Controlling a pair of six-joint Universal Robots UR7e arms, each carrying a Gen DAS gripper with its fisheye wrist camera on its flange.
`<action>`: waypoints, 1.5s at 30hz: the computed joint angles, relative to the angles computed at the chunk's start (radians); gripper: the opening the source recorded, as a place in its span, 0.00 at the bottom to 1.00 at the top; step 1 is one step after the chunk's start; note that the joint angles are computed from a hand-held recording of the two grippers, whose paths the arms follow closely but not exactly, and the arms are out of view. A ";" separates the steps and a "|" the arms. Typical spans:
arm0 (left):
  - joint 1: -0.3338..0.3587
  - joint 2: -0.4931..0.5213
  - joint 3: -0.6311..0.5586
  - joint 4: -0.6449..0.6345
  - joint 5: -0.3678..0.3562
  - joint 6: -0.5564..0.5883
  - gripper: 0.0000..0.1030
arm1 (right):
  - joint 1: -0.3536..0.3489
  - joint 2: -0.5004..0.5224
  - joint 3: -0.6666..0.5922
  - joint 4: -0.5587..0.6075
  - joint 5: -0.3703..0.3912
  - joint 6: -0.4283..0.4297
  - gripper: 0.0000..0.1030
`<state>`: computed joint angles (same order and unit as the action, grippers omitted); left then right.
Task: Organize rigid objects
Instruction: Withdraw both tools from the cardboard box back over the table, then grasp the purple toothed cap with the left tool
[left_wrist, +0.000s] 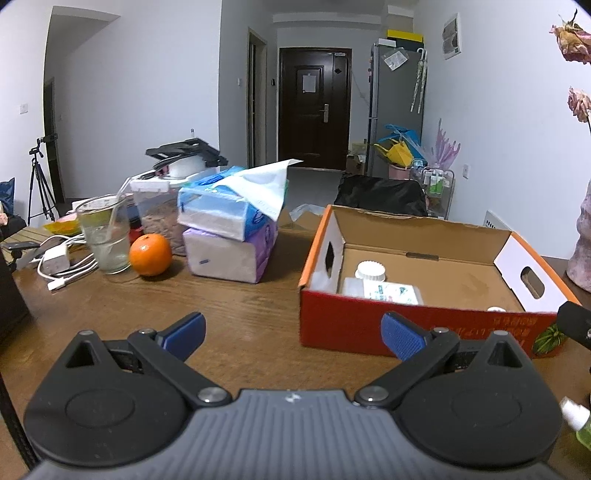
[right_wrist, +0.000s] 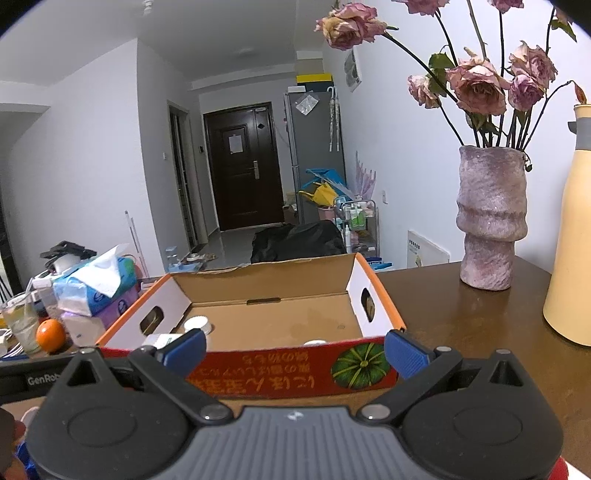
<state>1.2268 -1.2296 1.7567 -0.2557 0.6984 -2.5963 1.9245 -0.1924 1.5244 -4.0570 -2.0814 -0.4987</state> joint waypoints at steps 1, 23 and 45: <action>0.000 -0.007 0.009 -0.002 -0.002 -0.001 1.00 | 0.002 -0.001 0.008 -0.005 0.000 0.000 1.00; -0.018 -0.183 0.189 0.028 -0.057 -0.033 1.00 | 0.037 0.009 0.143 -0.140 -0.011 -0.004 1.00; 0.033 -0.182 0.209 0.184 -0.108 -0.126 1.00 | 0.057 0.030 0.226 -0.147 -0.017 -0.040 1.00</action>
